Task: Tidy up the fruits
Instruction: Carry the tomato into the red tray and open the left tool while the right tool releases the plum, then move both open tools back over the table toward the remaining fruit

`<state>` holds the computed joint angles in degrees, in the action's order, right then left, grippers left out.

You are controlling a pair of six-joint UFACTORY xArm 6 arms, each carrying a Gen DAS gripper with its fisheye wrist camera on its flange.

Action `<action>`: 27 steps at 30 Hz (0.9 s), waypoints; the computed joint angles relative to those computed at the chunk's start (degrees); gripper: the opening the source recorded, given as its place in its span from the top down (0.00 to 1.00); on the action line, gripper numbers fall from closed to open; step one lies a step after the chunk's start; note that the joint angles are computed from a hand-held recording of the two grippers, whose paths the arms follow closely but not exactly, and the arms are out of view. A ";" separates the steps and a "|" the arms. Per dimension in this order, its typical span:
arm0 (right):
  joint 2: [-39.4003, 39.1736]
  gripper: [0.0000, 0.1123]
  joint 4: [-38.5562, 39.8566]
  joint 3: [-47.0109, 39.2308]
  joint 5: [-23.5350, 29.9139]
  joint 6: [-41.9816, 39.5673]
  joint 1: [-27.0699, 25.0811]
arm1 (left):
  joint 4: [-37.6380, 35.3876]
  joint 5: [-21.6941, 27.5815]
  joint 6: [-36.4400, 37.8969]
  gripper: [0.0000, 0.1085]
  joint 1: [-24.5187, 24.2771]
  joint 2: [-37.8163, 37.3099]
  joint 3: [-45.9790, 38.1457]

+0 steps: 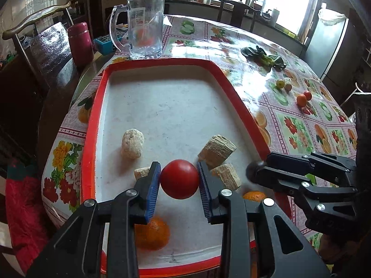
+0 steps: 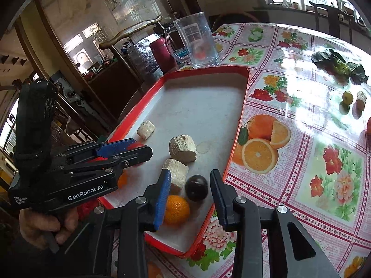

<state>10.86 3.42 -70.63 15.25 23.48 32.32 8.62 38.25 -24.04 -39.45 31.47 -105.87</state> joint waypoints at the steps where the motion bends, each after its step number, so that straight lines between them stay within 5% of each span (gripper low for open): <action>1: -0.55 0.60 0.03 0.61 -0.51 -0.13 0.09 | 1.04 -0.06 -1.10 0.51 0.03 -0.48 0.53; 3: -1.74 0.57 -3.64 1.82 -1.00 2.93 -0.04 | 2.83 -1.25 -3.07 0.44 0.12 -1.75 2.26; 13: -11.03 0.57 -16.69 11.19 -3.71 16.15 -2.97 | 4.98 -1.00 -4.06 0.44 -1.17 -2.24 1.20; 27: -22.35 0.57 -26.29 22.26 -2.49 26.49 -10.60 | 1.82 4.71 0.52 0.44 -5.47 7.45 -15.44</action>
<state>-11.49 -22.87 -48.37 12.76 49.97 21.72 10.44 42.96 -23.52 -44.92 38.92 -121.31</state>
